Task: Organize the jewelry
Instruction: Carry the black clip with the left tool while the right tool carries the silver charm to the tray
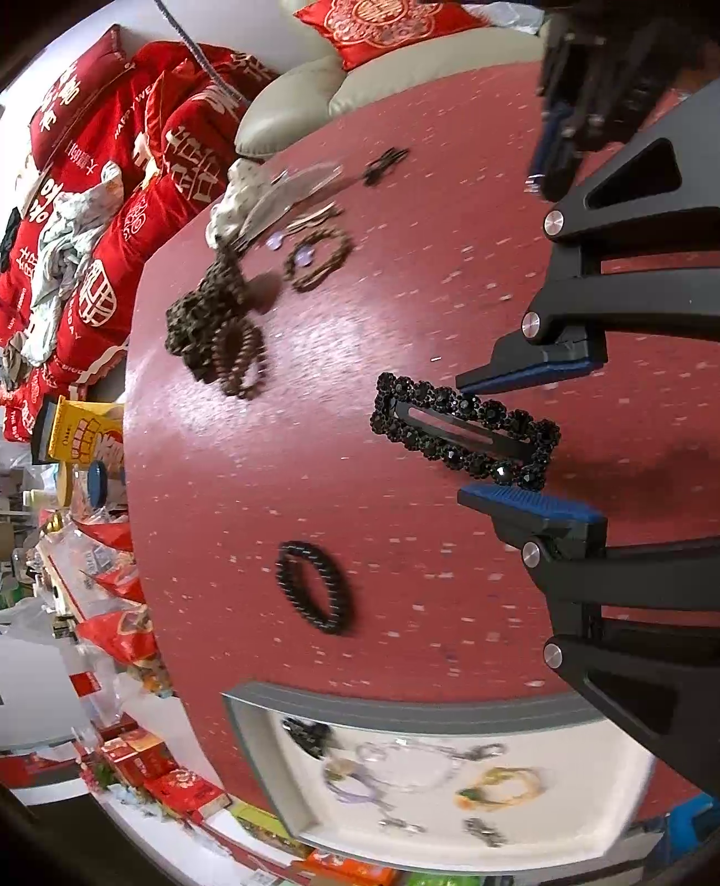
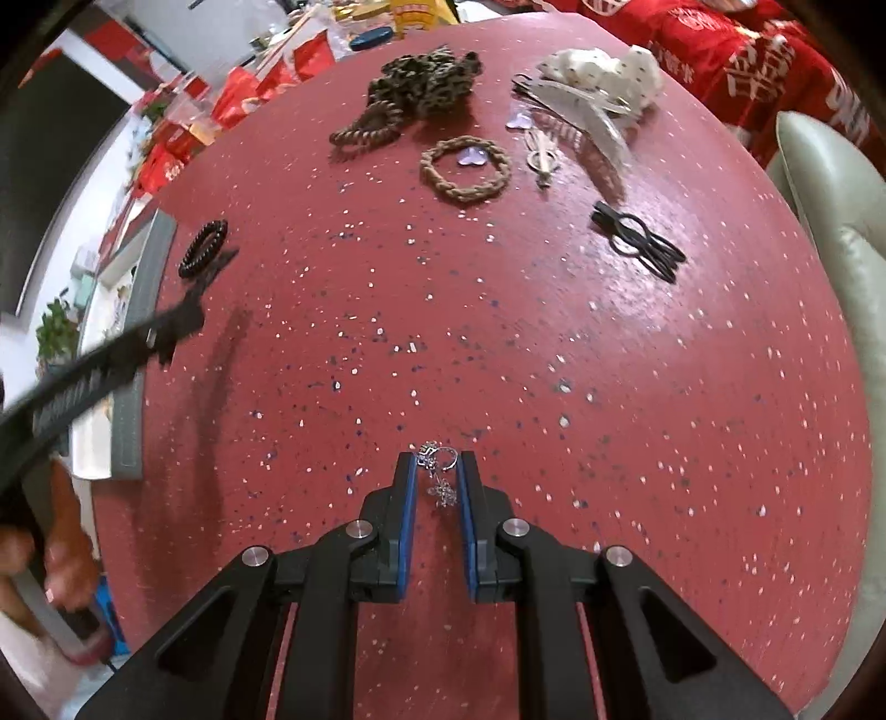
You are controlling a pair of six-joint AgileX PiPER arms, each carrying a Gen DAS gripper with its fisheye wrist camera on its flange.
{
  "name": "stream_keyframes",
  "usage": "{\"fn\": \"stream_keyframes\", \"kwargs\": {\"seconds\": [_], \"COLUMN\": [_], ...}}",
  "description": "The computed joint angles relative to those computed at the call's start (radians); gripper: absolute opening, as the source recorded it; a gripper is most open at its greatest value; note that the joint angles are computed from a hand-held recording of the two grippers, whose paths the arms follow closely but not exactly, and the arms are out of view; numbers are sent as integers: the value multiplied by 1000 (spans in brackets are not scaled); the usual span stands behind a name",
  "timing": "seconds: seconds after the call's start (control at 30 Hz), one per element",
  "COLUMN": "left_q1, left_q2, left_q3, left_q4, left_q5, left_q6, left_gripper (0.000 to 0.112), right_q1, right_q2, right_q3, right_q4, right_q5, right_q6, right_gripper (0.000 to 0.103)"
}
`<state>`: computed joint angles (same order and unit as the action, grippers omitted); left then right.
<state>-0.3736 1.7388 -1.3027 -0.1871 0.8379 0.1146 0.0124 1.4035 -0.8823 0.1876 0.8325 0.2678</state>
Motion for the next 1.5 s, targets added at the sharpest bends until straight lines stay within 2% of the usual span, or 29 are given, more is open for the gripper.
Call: {"fn": "stream_keyframes", "kwargs": {"seconds": [0.2,0.43,0.63,1.1,1.5], "left_q1": [27,65,130,369,628], "left_q2": [-107,-215,-275,-356,-324], "left_q3": [80,141,154,146,116], "left_q4": [-19,-25,-35,-88,-131], "left_q5": [59,128,190,284,297], "left_q6": [11,34,56,188,321], "left_gripper": [35,35,35,35,35], "right_q1": [23,32,100,299,462], "right_q2": [-74,-97,-100,-3,185], "right_q3": [12,-38,-97,-288,-539], "right_q4": [-10,-9,-41,-105,-126], "right_q5": [62,149,212,283,319], "right_q6": [30,56,126,258,305], "right_gripper": [15,15,15,15,15]}}
